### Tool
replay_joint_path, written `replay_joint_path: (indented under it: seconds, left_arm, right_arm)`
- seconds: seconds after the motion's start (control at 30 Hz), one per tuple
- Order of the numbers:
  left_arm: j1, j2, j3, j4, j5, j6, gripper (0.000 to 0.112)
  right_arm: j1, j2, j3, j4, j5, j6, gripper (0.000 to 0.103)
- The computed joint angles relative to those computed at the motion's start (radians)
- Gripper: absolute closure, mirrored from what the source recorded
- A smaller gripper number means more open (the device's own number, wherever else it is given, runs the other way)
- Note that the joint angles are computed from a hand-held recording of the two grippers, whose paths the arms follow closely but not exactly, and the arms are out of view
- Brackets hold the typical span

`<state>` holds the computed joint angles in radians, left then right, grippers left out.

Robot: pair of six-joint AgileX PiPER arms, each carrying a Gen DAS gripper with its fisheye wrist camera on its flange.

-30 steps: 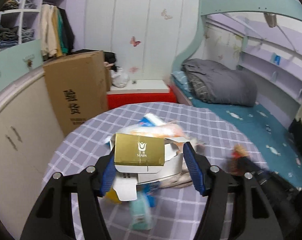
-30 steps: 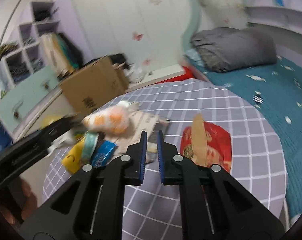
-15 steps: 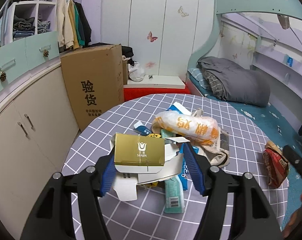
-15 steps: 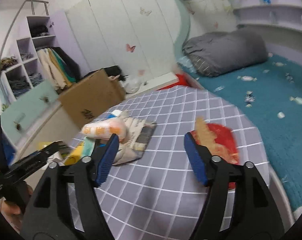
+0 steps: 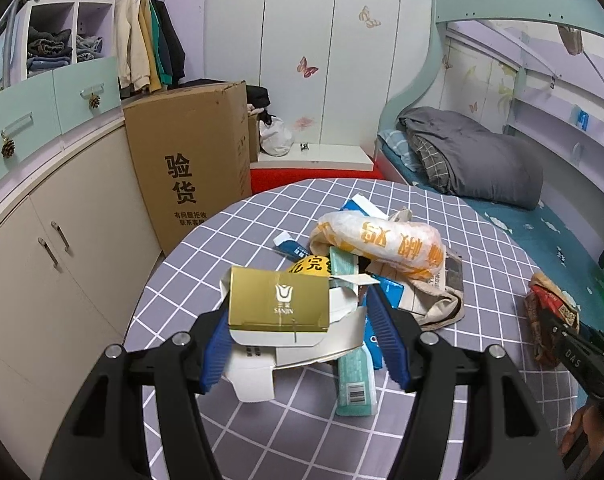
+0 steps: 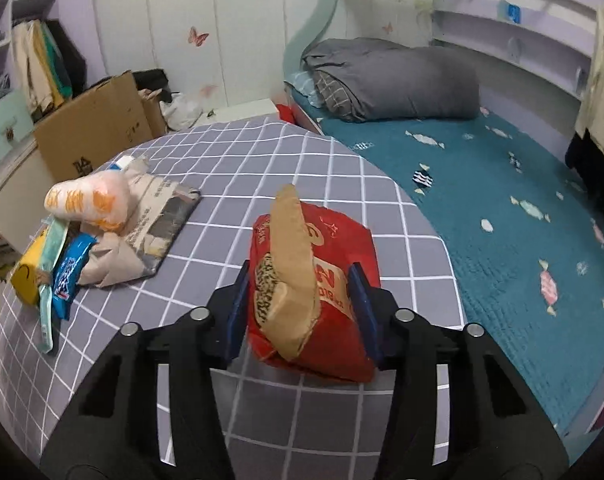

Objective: Collect trash
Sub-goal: 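Lift the red snack bag with the right tool while the left tool holds the gold box, then carry both items over the bin and open the right tool while the left tool drops the gold box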

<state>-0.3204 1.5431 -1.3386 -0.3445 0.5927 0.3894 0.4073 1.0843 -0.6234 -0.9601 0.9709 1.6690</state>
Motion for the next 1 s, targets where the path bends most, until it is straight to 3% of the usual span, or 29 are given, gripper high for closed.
replay_joint_path:
  seconds: [0.17, 0.3, 0.43, 0.6, 0.83, 1.0]
  left_arm:
    - [0.072, -0.035, 0.025, -0.088, 0.016, 0.099, 0.050]
    - [0.186, -0.057, 0.036, -0.207, 0.053, 0.224, 0.050]
    - [0.330, -0.059, 0.042, -0.319, 0.102, 0.341, 0.050]
    - [0.543, 0.013, 0.009, -0.399, 0.165, 0.444, 0.050]
    - [0.751, 0.221, -0.143, -0.349, 0.193, 0.429, 0.050]
    - [0.840, 0.424, -0.339, -0.260, 0.228, 0.330, 0.050]
  right_arm:
    - [0.212, 0.002, -0.068, -0.077, 0.128, 0.094, 0.064]
    - [0.355, 0.030, -0.151, -0.142, 0.123, 0.138, 0.064]
    - [0.430, 0.141, -0.270, -0.197, -0.019, 0.149, 0.064]
    - [0.459, 0.381, -0.491, -0.184, -0.185, 0.056, 0.063]
    - [0.437, 0.756, -0.892, 0.025, -0.377, -0.243, 0.063]
    - [0.420, 1.031, -1.255, 0.260, -0.350, -0.538, 0.063]
